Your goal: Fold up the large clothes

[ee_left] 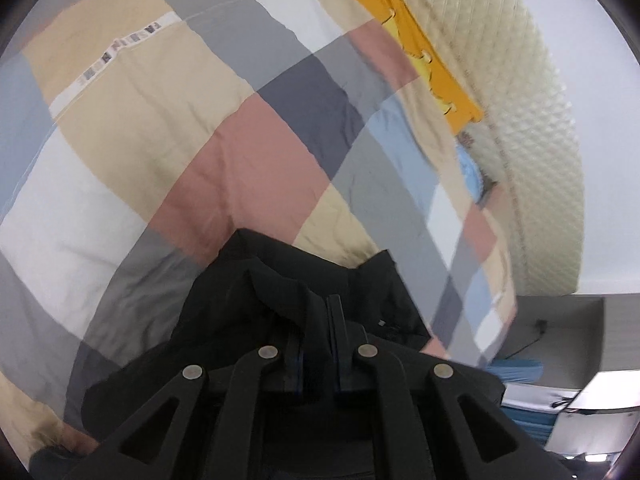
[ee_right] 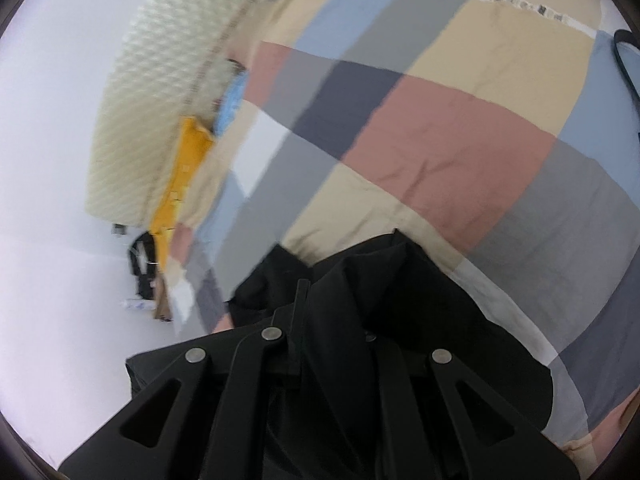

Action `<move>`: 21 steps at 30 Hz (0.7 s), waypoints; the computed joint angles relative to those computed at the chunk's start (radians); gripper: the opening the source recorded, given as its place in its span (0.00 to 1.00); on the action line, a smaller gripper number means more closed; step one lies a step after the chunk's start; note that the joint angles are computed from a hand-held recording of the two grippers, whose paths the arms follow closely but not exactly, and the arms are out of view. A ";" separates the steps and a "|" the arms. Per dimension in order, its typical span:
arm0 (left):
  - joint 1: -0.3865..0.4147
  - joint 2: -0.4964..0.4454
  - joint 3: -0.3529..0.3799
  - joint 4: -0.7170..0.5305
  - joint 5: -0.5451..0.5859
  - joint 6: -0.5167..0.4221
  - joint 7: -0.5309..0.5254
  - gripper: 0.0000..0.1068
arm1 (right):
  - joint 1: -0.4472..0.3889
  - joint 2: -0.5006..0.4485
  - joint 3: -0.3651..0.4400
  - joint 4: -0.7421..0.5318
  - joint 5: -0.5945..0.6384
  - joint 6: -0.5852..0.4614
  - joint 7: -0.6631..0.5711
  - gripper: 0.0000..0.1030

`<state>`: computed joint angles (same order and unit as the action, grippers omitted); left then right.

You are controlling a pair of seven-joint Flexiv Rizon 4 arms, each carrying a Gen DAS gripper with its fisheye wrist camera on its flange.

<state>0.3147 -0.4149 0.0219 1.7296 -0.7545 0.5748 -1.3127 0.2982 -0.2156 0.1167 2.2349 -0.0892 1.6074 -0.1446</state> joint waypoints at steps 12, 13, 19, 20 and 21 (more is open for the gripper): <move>-0.005 -0.242 -0.071 -0.208 0.058 -0.035 -0.071 0.11 | -0.120 -0.246 0.101 -0.169 0.071 -0.051 -0.177 0.07; -0.004 -0.251 -0.077 -0.212 0.053 -0.037 -0.073 0.11 | -0.136 -0.261 0.116 -0.177 0.083 -0.045 -0.194 0.07; -0.020 -0.235 -0.074 -0.212 0.081 -0.024 -0.086 0.11 | -0.135 -0.271 0.117 -0.187 0.113 -0.056 -0.230 0.07; -0.018 -0.227 -0.074 -0.208 0.083 -0.030 -0.079 0.11 | -0.127 -0.267 0.111 -0.182 0.116 -0.053 -0.228 0.07; -0.010 -0.215 -0.075 -0.197 0.077 -0.042 -0.071 0.11 | -0.124 -0.260 0.112 -0.172 0.120 -0.041 -0.234 0.09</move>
<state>0.3049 -0.6300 -0.0535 1.5321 -0.6778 0.5328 -1.3840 0.1740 -0.4759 0.2288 2.0633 0.0308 1.5663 -0.3785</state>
